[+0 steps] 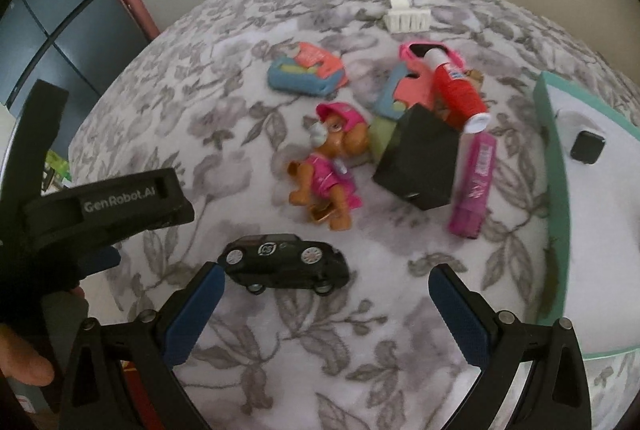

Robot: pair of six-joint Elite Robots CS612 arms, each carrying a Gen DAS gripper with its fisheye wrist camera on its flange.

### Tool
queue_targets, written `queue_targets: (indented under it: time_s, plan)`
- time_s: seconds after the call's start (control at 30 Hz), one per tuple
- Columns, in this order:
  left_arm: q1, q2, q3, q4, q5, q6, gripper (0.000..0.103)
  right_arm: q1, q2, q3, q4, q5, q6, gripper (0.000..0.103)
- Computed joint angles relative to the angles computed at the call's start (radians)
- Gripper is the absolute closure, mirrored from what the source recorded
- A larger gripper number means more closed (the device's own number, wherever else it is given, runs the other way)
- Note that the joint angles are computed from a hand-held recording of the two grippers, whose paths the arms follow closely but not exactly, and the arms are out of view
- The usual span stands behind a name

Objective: Organize rigid objects
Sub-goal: 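Move both tools back over the remaining items, then grasp the black toy car with the right tool while the left tool grasps the toy dog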

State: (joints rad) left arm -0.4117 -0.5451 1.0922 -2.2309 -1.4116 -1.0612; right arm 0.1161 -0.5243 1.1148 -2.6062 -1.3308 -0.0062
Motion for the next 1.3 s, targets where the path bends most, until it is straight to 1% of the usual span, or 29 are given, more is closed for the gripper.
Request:
queue_targets:
  time_s: [0.07,0.1,0.17,0.23,0.43,0.63,0.83,0.9,0.97,1.13,1.23,1.3]
  plan:
    - [0.005,-0.002,0.008,-0.010,0.002,0.007,0.003,0.004,0.005,-0.007,0.008,0.000,-0.006,0.000]
    - [0.008,0.011,-0.013,-0.003,0.001,0.012,0.003,0.006,0.007,-0.010,0.011,0.001,-0.009,0.000]
    - [0.009,0.011,-0.013,-0.003,0.001,0.014,0.003,0.010,0.013,-0.018,0.017,-0.001,-0.014,0.000]
    - [0.006,0.010,-0.019,0.007,0.002,0.008,0.003,0.014,0.019,-0.027,0.023,-0.007,-0.016,0.000]
    - [0.008,0.007,-0.015,-0.004,0.012,0.010,0.003,0.024,0.032,-0.046,0.034,-0.037,-0.019,0.000]
    - [0.007,0.007,-0.021,-0.004,0.012,0.012,0.003,0.022,0.034,-0.048,0.033,-0.047,0.001,0.000]
    - [0.006,0.008,-0.023,-0.012,0.009,0.016,0.003,0.017,0.033,-0.049,0.043,-0.036,0.011,0.002]
    - [0.005,0.008,-0.024,-0.013,0.009,0.022,0.003,0.014,0.031,-0.045,0.040,-0.031,0.013,0.004]
    - [0.004,0.010,-0.030,-0.010,0.010,0.025,0.003,0.013,0.029,-0.041,0.036,-0.028,0.017,0.009]
    - [0.001,0.017,-0.047,-0.003,0.010,0.033,0.003,0.013,0.026,-0.039,0.037,-0.032,0.024,0.018]
    - [-0.002,0.024,-0.062,0.002,0.010,0.046,0.003,0.008,0.022,-0.032,0.034,-0.021,0.041,0.025]
    - [-0.002,0.032,-0.076,0.007,0.008,0.059,0.003,0.002,0.016,-0.024,0.034,-0.009,0.049,0.026]
